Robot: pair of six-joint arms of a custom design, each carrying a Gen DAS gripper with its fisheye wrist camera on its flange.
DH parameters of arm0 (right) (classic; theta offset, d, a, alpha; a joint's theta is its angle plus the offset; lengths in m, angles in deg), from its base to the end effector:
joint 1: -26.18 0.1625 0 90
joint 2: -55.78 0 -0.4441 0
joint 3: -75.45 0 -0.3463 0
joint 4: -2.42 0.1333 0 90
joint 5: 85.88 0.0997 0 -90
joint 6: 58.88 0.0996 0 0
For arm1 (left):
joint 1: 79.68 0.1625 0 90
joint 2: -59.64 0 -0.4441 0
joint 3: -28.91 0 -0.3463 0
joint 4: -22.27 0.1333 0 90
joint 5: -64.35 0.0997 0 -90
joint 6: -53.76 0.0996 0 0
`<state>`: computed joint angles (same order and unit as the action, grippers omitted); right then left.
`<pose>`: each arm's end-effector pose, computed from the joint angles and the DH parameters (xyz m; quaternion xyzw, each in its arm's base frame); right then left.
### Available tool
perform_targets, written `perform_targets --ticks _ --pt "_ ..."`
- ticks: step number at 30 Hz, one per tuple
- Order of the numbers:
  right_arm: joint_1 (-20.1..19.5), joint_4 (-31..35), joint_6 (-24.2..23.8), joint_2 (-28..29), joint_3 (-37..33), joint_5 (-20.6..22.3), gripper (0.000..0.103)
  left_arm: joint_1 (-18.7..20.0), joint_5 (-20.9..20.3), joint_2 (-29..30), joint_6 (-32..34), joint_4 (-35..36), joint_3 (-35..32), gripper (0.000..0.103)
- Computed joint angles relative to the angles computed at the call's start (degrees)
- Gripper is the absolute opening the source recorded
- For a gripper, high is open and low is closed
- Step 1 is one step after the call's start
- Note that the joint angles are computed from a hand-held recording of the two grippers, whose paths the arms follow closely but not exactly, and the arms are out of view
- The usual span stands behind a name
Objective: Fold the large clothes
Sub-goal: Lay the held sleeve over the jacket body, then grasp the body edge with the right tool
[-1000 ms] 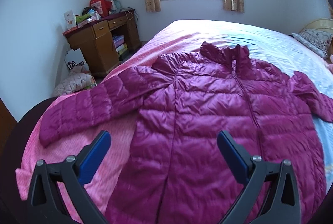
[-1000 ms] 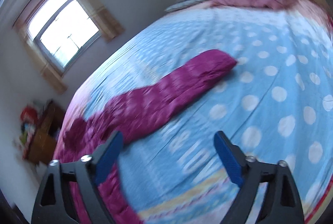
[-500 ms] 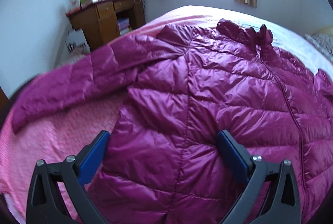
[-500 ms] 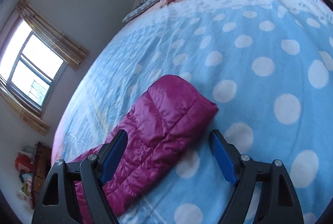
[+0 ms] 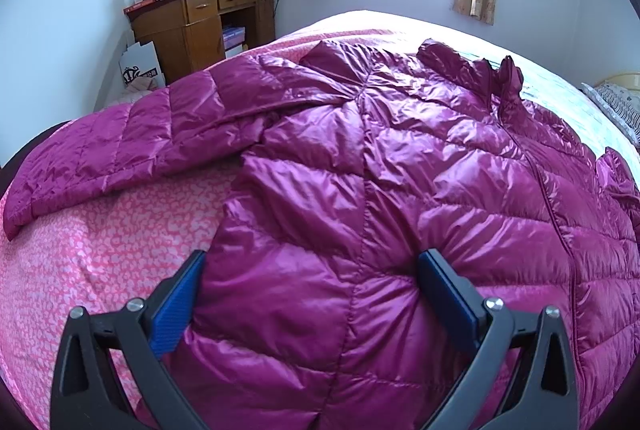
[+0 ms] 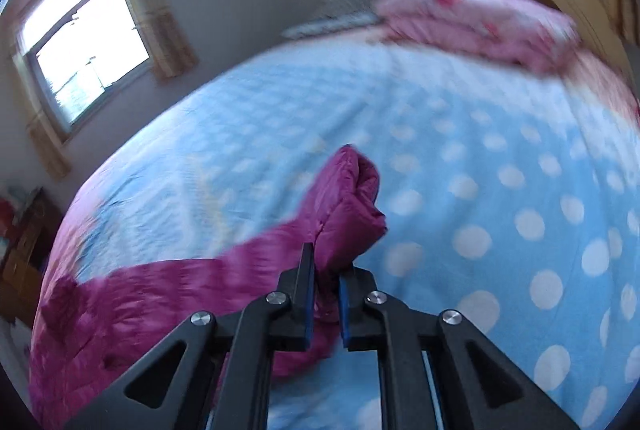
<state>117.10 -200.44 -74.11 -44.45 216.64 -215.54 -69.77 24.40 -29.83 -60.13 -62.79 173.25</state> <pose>0.0743 -0.2853 0.4435 -0.0902 -0.7820 0.5138 0.3413 -0.1592 -0.2406 0.2050 -0.0265 0.8129 -0.4189 0.4038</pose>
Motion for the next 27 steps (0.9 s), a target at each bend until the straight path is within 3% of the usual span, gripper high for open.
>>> perform_targets --ticks 2,6,8,11,14,17,24,26,27 --pt "9.71 0.31 -0.67 3.53 -0.89 -4.34 0.009 -0.12 -0.06 -0.10 -0.02 -0.11 0.08 0.103" --pt "24.91 2.29 1.37 12.77 -2.96 -8.88 0.009 -0.56 -0.16 -0.62 -0.27 -0.09 0.33 0.103" --pt "30.36 4.40 3.67 18.50 -4.38 -8.01 0.009 -0.90 -0.23 -1.04 -0.50 0.03 0.55 0.103" --pt "34.19 7.91 6.74 26.51 -6.07 -3.10 0.009 -1.14 -0.20 -1.26 -0.68 0.09 0.73 0.103" --pt "35.94 6.48 7.42 35.95 -7.38 0.20 0.009 -1.35 -0.12 -1.54 -0.80 0.12 0.91 0.103" --pt "34.93 6.43 9.12 43.17 -8.66 5.11 0.009 -1.48 0.00 -1.79 -0.80 -0.04 1.08 0.103" --pt "29.54 1.07 5.59 52.91 -9.55 16.16 0.010 -2.39 -0.04 -2.62 -1.42 0.10 1.75 0.103" --pt "28.54 5.10 5.96 53.82 -10.95 17.07 0.021 -2.36 0.04 -2.59 -1.39 0.01 1.75 0.103" --pt "28.36 8.27 7.08 54.53 -12.55 17.69 0.038 -2.35 0.08 -2.59 -1.37 -0.02 1.76 0.103"
